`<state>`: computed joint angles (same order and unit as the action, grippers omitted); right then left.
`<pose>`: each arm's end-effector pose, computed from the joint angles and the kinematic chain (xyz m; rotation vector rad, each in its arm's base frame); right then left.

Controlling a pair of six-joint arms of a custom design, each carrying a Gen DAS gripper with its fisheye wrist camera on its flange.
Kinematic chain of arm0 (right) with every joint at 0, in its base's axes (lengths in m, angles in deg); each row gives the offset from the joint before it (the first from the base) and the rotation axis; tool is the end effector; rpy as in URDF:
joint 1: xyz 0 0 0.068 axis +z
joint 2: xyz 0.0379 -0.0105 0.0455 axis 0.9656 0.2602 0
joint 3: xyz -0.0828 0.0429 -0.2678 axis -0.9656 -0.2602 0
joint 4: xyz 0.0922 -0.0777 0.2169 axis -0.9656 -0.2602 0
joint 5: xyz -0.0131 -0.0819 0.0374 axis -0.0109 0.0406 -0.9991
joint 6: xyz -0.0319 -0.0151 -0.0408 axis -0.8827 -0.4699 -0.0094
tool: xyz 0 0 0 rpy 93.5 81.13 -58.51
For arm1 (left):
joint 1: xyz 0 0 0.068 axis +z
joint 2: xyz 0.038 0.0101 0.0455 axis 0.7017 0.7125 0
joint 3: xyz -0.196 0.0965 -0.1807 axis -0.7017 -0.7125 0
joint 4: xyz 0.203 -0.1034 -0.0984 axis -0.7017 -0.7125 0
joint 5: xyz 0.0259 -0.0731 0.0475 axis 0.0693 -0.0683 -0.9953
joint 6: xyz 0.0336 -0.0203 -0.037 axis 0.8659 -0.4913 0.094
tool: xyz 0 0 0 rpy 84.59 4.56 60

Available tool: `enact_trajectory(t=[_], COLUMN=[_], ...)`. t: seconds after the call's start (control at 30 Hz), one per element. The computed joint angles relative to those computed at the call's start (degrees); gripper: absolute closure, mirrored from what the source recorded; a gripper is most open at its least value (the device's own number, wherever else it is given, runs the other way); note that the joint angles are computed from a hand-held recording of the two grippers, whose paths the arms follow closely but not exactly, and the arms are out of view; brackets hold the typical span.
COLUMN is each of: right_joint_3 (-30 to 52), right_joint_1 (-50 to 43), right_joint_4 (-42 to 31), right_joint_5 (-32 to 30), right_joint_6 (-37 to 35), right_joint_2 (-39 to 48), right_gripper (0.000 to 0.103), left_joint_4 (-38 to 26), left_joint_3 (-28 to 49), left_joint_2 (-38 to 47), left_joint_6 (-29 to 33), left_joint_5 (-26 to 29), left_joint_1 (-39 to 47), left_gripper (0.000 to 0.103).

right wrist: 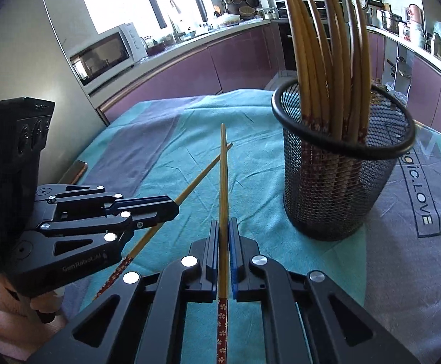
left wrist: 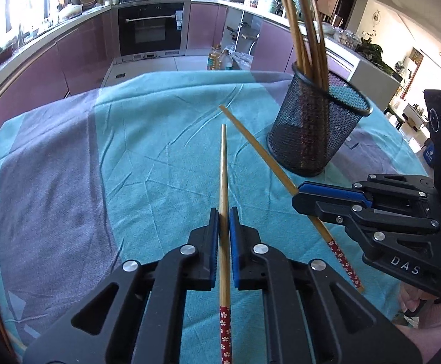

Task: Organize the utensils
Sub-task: 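Lift the chopstick toward the mesh cup with the right gripper while the left lifts its own, then lower the chopstick into the mesh cup with the right gripper while the left lowers its own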

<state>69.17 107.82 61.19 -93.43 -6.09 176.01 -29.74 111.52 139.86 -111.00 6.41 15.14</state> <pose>0.2594 0.1797 0.1470 -0.7236 2.3589 0.6430 0.2403 -0.1296 0.1089 0.0518 2.4848 -0.2149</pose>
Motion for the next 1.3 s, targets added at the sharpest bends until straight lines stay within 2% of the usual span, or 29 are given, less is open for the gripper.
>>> enact_trajectory(t=[0.7,0.83,1.3], right_joint_3=[-7.2,-7.7,-7.5], right_joint_1=[-7.5,-8.3,-11.2], right_joint_4=[1.8,2.0,2.0], right_joint_5=[-6.6,-7.2,-8.8], right_joint_6=[0.1,0.3,0.2], right_joint_2=[-14.4,-16.0,-19.5], right_gripper=[0.097,0.097,0.097], left_joint_4=[-6.6,-8.1,-6.9], left_joint_3=[-3.9,-2.6,-0.9], left_joint_2=[-21.9,-23.4,-24.5], left_joint_6=[1.9,1.4,1.2], left_joint_5=[5.9,6.3,8.9], left_joint_1=[-1.0,-1.8,-1.5], left_gripper=[0.096,0.096,0.096])
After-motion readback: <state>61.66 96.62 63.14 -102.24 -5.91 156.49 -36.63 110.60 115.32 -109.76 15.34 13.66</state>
